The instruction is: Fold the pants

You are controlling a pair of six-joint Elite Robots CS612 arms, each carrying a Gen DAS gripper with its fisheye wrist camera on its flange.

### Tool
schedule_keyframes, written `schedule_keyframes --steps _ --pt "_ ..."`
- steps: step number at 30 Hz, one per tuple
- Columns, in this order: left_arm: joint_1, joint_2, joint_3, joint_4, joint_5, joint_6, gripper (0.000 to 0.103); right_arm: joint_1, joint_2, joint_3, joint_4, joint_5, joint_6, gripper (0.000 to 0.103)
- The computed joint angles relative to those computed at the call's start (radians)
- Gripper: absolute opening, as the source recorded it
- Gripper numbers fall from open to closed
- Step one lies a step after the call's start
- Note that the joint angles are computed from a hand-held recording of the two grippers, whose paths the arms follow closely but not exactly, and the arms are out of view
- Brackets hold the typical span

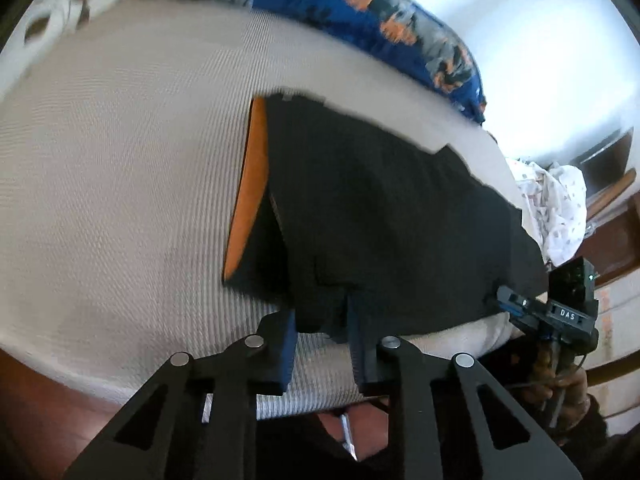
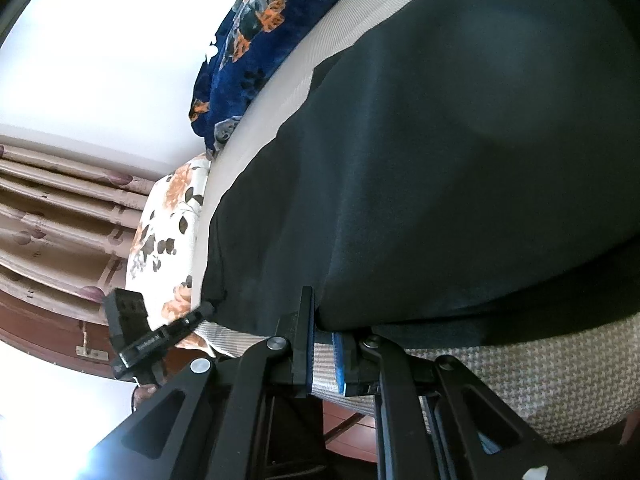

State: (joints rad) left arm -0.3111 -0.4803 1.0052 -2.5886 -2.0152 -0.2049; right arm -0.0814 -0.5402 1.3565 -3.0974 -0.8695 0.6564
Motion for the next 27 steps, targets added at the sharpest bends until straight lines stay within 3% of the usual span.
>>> schedule_keyframes --steps 3,7,9,12,14,16,17,19,21,24,27 --pt "0.002 -0.002 -0.009 -0.047 0.029 -0.022 0.022 0.0 0.009 -0.006 -0.034 0.026 0.012 0.011" --pt "-0.006 0.024 -0.047 0.067 0.093 0.022 0.022 0.003 0.009 -0.008 0.032 0.021 -0.016 0.011" --pt "-0.005 0.024 -0.025 0.009 0.087 0.023 0.022 0.001 0.011 -0.006 0.035 0.03 -0.003 0.011" --pt "-0.009 0.009 -0.004 -0.007 0.114 0.026 0.028 0.003 0.007 -0.004 0.036 0.023 -0.014 0.011" --pt "-0.026 -0.017 0.014 0.001 0.241 0.009 0.03 0.003 0.008 -0.004 0.036 0.025 -0.01 0.011" --pt "-0.045 -0.043 0.045 -0.06 0.332 0.009 0.032 0.003 0.008 -0.004 0.037 0.025 -0.013 0.011" --pt "-0.052 -0.05 0.054 -0.085 0.353 0.011 0.04 0.003 0.008 -0.004 0.037 0.025 -0.013 0.011" --pt "-0.066 -0.051 0.057 -0.152 0.324 0.039 0.053 0.002 0.011 -0.009 0.039 0.031 -0.003 0.012" --pt "-0.083 -0.032 0.04 -0.185 0.305 0.089 0.056 -0.001 0.014 -0.011 0.039 0.046 0.015 0.013" --pt "-0.107 0.023 -0.04 -0.019 0.313 0.158 0.056 -0.013 0.015 -0.003 0.021 0.082 0.062 0.013" --pt "-0.111 0.032 -0.039 -0.05 0.328 0.15 0.055 -0.039 0.0 0.03 -0.039 0.079 0.108 0.013"
